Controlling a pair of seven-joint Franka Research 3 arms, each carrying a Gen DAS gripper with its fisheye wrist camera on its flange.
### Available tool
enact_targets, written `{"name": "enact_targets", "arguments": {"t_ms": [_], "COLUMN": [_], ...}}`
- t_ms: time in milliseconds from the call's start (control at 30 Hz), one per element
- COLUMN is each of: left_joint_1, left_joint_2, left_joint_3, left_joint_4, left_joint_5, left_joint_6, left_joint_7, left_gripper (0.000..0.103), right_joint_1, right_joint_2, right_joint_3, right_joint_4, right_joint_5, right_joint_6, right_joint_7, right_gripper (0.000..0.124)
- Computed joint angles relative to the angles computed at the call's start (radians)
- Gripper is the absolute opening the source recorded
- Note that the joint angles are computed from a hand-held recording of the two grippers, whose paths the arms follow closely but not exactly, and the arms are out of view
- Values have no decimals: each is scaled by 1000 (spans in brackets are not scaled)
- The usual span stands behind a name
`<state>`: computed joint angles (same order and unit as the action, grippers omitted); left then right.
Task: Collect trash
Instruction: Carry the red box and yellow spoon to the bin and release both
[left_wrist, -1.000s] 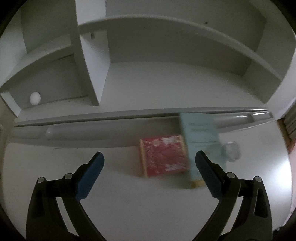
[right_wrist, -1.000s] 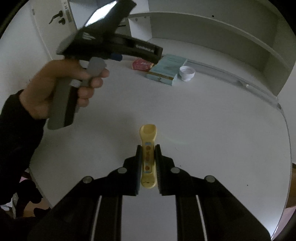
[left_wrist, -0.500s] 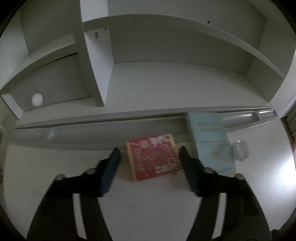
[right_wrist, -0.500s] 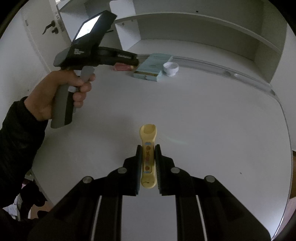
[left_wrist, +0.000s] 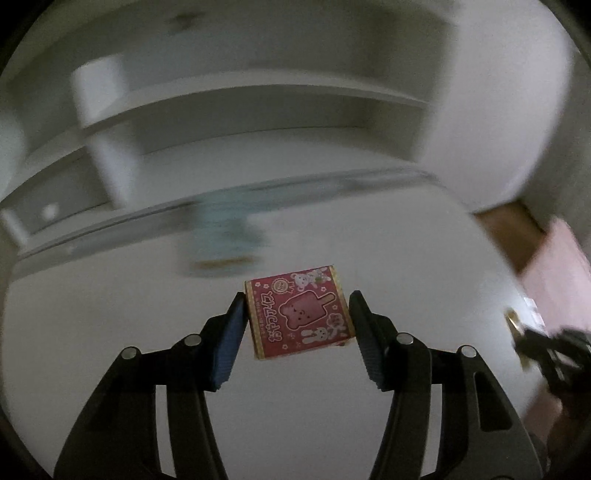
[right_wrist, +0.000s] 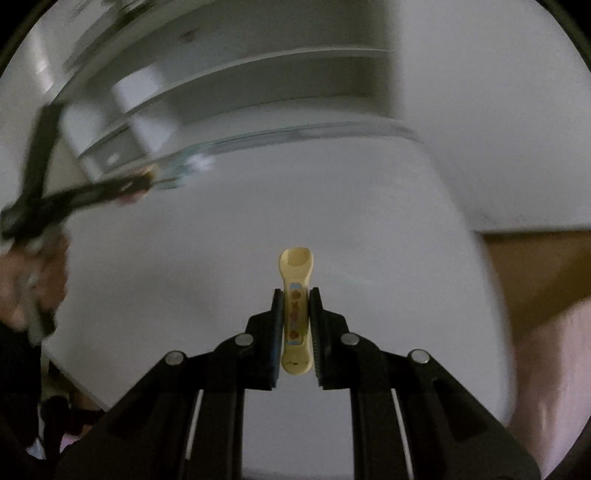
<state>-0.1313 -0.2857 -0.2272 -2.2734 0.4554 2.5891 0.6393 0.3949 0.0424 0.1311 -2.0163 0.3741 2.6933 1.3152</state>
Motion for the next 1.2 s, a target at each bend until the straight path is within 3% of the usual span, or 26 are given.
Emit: {"name": "enact_targets", "arguments": {"t_ms": [133, 267, 467, 667, 833, 1100, 1200], "left_joint_1": [-85, -200, -360, -469, -520, -558, -568], "left_joint_2": [147, 377, 675, 909, 1077, 1249, 1253], "left_joint_3": [-61, -104, -133, -119, -89, -55, -49], "left_joint_4": [143, 382, 724, 955, 1140, 1354, 1376], "left_joint_5": [-1, -18, -52, -130, -201, -269, -287], "left_joint_6": [68, 107, 65, -23, -166, -280, -297], "left_joint_7": [42, 170, 373, 541, 606, 664, 671], "left_gripper": [55, 55, 55, 55, 55, 55, 55], "right_joint_1": [-75, -160, -254, -290, -314, -348, -356], "right_joint_2": [-119, -224, -294, -239, -154, -83, -79], "right_joint_3": [-63, -107, -172, -216, -226, -203, -199], "right_joint_4": [-161, -304, -444, -480, -473, -444, -434], "right_joint_5": [-35, -39, 6, 106, 201, 270, 267], "right_joint_6": [40, 57, 54, 41, 21, -4, -10], "right_joint_7": [85, 126, 115, 35, -62, -120, -118], "right_gripper": [14, 14, 14, 14, 14, 14, 14]}}
